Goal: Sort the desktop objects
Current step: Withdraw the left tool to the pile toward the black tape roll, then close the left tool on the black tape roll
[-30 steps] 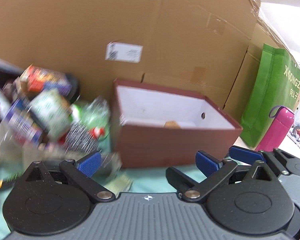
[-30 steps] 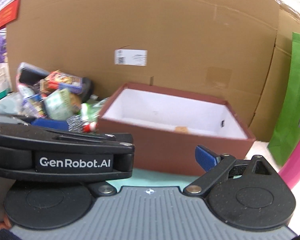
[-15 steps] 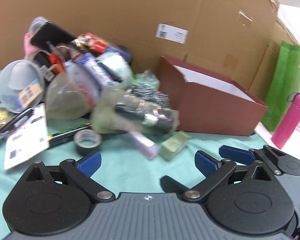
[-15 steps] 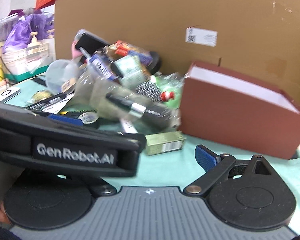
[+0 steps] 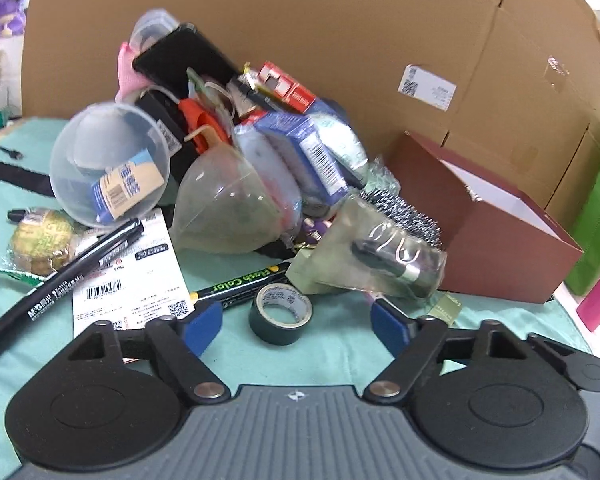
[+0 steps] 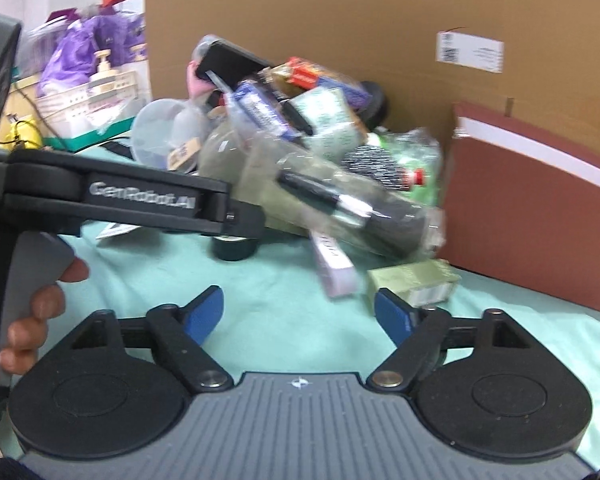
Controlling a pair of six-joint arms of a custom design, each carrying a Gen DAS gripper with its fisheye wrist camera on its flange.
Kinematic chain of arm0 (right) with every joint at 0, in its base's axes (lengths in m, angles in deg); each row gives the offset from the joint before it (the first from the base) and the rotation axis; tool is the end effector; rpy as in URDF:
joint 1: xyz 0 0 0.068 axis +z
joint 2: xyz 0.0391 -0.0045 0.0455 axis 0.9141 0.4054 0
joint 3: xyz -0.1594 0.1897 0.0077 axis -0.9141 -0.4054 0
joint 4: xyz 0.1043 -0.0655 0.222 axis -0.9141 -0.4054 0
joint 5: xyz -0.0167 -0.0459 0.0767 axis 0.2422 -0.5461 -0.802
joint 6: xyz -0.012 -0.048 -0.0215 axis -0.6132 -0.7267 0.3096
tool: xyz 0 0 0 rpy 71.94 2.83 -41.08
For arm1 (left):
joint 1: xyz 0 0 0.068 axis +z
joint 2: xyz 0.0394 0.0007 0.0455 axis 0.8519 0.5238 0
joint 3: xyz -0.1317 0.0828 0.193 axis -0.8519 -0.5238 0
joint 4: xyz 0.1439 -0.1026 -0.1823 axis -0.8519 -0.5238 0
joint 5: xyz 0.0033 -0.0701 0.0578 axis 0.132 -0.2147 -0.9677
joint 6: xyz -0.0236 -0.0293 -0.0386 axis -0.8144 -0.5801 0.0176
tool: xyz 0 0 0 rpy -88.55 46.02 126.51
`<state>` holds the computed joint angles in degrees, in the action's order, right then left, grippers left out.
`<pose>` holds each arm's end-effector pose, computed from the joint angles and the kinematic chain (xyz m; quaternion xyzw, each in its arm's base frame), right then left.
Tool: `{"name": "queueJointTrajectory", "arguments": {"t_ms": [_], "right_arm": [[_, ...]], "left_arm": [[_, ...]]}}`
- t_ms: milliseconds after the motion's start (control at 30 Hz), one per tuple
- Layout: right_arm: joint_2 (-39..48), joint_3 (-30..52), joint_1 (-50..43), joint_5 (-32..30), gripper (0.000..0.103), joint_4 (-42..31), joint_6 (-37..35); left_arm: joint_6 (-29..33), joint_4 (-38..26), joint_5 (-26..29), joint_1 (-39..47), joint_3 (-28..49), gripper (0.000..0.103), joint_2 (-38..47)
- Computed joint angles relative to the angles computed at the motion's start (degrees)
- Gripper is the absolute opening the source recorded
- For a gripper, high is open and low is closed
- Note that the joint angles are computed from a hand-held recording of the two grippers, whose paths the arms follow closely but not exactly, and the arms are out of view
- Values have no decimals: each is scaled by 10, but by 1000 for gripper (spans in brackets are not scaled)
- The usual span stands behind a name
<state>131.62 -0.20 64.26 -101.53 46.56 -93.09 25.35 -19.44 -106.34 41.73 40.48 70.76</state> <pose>0.3480 0.0131 -0.0130 -0.3969 0.7860 0.2063 0.4267 0.2839 -0.0722 0.0075 -0.2059 0.8528 -0.0490 0.4774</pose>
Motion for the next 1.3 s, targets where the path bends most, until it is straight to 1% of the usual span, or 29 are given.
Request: {"name": "queueJointTrajectory", "arguments": {"t_ms": [33, 100, 133, 233, 300, 333, 367, 433, 533, 567, 633, 733, 800, 1067, 1167, 1300], "right_arm": [[2, 3, 8, 1, 78, -2, -1], [6, 11, 23, 5, 70, -12, -4], [8, 17, 30, 9, 68, -18, -4], [16, 33, 48, 14, 67, -30, -1], [21, 44, 57, 15, 63, -37, -4], [25, 51, 62, 15, 61, -44, -9], [28, 60, 66, 14, 60, -54, -15], [33, 70, 73, 14, 59, -64, -24], [33, 74, 84, 20, 58, -62, -24], [34, 78, 86, 21, 57, -63, -22], [42, 89, 92, 25, 54, -62, -19], [49, 101, 97, 31, 49, -62, -9], [53, 108, 95, 29, 44, -67, -4], [52, 107, 91, 26, 38, -70, -7], [47, 98, 82, 20, 33, -75, -13], [43, 88, 77, 20, 32, -64, -17]], "left_arm": [[5, -5, 11, 6, 4, 76, 2], [18, -16, 26, 15, 12, 74, 5], [22, -15, 29, 18, 14, 70, 6], [38, -16, 35, 27, 21, 70, 7], [50, -21, 50, 36, 27, 69, 8], [57, -26, 59, 42, 31, 67, 8], [63, -33, 67, 47, 35, 62, 9], [76, -47, 86, 57, 42, 57, 8], [89, -61, 105, 67, 49, 53, 10], [94, -63, 109, 69, 51, 50, 11], [98, -65, 117, 74, 54, 49, 13], [103, -69, 121, 80, 59, 48, 16], [111, -72, 126, 83, 60, 43, 15], [114, -70, 136, 85, 52, 43, 11], [124, -89, 128, 74, 53, 43, 1], [125, -102, 115, 64, 56, 44, -4]]}}
